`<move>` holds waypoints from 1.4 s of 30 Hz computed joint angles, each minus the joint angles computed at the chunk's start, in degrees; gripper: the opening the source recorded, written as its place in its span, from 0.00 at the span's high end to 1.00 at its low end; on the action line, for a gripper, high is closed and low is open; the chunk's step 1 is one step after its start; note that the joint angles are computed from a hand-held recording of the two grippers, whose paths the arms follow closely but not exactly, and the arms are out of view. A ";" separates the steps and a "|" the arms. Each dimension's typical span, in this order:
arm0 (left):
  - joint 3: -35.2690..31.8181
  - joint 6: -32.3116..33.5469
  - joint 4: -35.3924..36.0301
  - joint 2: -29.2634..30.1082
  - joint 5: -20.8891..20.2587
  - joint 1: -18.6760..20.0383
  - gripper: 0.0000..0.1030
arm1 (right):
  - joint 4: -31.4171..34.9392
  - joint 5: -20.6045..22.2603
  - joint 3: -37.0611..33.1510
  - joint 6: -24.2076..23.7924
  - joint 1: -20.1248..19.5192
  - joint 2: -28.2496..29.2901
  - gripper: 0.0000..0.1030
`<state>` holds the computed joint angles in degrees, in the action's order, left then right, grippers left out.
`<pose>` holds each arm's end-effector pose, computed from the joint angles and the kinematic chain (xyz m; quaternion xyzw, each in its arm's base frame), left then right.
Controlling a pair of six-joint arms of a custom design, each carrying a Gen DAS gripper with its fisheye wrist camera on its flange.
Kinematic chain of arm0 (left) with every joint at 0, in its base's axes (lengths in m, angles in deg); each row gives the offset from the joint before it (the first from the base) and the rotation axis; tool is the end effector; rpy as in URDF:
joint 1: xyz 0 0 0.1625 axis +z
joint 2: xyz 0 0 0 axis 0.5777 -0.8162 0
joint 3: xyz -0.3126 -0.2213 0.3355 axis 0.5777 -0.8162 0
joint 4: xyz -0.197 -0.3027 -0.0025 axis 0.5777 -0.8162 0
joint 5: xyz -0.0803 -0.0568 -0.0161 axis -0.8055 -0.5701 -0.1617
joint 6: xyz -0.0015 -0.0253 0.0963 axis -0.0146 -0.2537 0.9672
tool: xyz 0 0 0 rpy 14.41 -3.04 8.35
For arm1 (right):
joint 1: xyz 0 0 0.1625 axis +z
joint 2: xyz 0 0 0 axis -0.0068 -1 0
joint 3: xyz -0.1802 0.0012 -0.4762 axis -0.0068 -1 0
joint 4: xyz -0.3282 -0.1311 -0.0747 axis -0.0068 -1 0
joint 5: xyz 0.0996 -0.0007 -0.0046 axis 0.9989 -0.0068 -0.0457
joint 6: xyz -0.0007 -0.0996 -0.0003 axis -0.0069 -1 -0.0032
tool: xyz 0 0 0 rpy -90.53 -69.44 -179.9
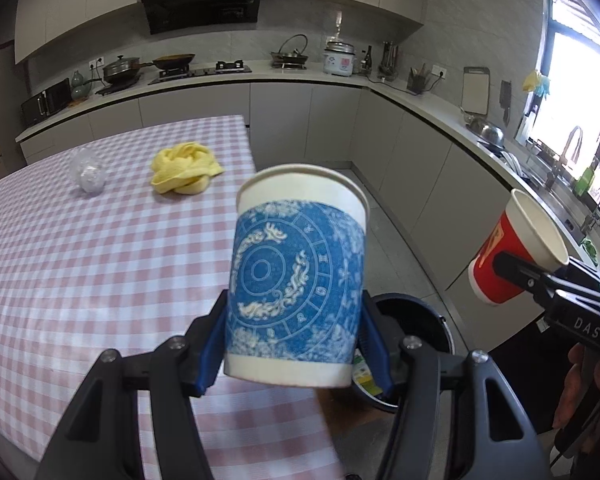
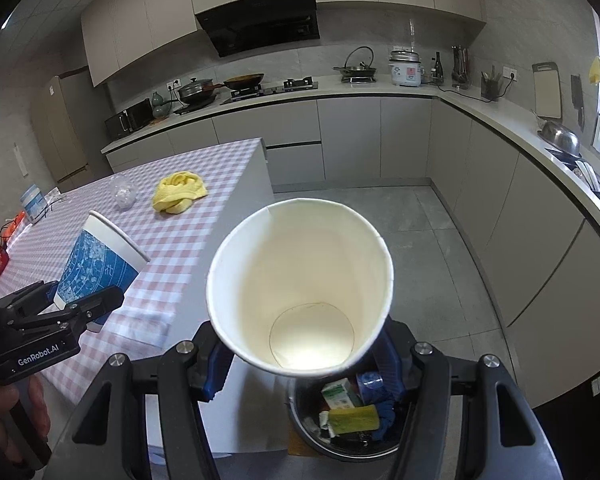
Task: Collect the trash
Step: 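Carry both paper cups toward the black bin, then open the left tool over the bin while the right tool opens, dropping both cups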
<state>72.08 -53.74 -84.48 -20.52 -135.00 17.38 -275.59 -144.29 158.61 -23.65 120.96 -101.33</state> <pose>-0.1974 -0.5694 0.3104 0.3126 0.8855 -0.2595 0.2254 0.3806 -0.5407 0.1382 0.0701 -0.8465 0.4113 0.3306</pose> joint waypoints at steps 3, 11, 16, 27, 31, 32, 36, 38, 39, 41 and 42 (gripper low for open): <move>0.84 -1.22 -0.47 1.30 0.08 -1.39 0.41 | -1.82 0.59 3.84 -0.41 -1.08 -2.08 0.39; 3.76 -5.13 -1.40 5.14 -1.53 -3.95 0.41 | -5.30 1.31 12.73 -0.54 -3.76 -5.77 0.39; 4.99 -7.42 -1.52 7.09 -2.31 -5.17 0.41 | -6.00 2.35 16.55 -0.71 -5.55 -6.85 0.39; 5.90 -12.07 -1.03 10.33 -3.59 -5.38 0.41 | -7.32 6.97 21.84 -2.91 -10.21 -7.37 0.39; 5.83 -13.12 -0.32 11.69 -3.73 -5.19 0.41 | -7.80 9.29 22.78 -5.13 -12.68 -6.65 0.39; 5.61 -13.34 0.59 11.96 -3.30 -5.18 0.41 | -7.75 9.62 22.70 -5.60 -13.05 -6.55 0.39; 5.08 -13.80 2.48 13.21 -3.60 -4.78 0.41 | -7.88 11.37 23.07 -8.54 -15.26 -5.73 0.39; 4.75 -14.43 2.60 13.91 -4.25 -4.33 0.41 | -7.36 12.37 22.95 -10.07 -16.46 -5.31 0.39; 4.63 -14.63 2.56 14.26 -4.23 -4.17 0.41 | -7.16 12.91 22.78 -10.76 -16.96 -5.08 0.39; 4.27 -14.86 2.42 15.14 -4.36 -3.70 0.41 | -6.78 13.97 22.48 -12.53 -18.20 -4.60 0.39; 3.94 -15.04 2.55 15.70 -4.29 -3.49 0.41 | -6.70 14.49 22.37 -13.28 -18.72 -4.35 0.39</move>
<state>76.02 -68.77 -81.93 -4.82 -139.29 13.89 -282.29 -129.80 180.99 -36.93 102.24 -105.68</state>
